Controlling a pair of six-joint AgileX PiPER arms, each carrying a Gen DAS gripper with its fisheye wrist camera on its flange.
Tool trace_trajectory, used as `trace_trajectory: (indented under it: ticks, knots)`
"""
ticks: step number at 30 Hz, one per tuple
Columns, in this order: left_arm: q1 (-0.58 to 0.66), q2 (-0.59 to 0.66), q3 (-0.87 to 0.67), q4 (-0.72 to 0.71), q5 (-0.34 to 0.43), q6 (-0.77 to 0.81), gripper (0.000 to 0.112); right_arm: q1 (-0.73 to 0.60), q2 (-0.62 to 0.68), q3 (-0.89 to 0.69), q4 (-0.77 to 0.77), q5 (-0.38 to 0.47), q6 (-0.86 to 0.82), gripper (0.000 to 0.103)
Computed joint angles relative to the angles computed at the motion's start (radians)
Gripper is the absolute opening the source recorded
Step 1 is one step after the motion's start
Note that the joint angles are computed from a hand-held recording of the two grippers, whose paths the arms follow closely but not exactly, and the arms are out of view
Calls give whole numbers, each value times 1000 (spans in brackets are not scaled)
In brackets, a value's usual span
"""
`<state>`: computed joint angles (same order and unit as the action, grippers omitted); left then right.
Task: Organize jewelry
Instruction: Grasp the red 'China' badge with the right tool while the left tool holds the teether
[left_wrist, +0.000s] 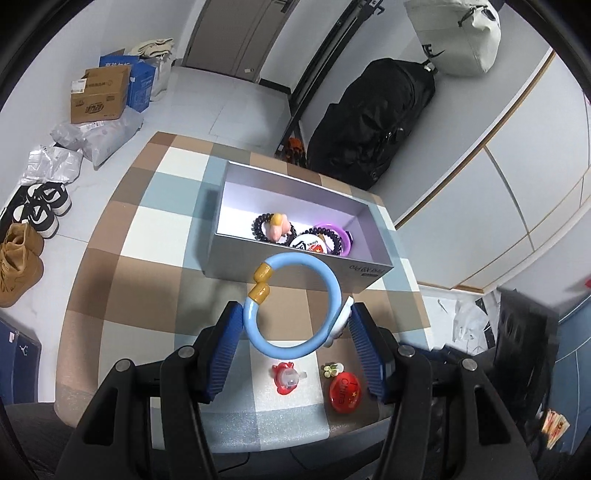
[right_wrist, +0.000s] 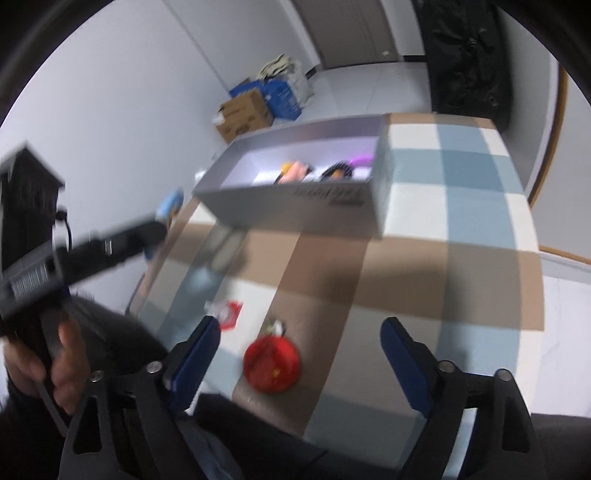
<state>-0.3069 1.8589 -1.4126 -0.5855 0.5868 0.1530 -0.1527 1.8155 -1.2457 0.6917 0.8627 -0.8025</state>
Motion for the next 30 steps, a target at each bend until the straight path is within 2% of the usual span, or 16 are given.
trace_trajectory:
  ticks: [10,15,18,24,30]
  knots:
    - [21,-28,33,-57,-11,55,54,116,-62,122,-97,-89,-41,65]
    - [25,-34,41,-62,-12,58,54,151,-68,143,-159,-142,-9,57]
    - [24,-35,42,-64,-12,60,54,162,-67,147,-187,-164,20,49]
    - [24,-41,51,-59,-19,60,54,200,-74,165,-239,-226,57,42]
    - [22,-43,52,-45,-21,49,54,207,-86,176,-251,-243,68,42]
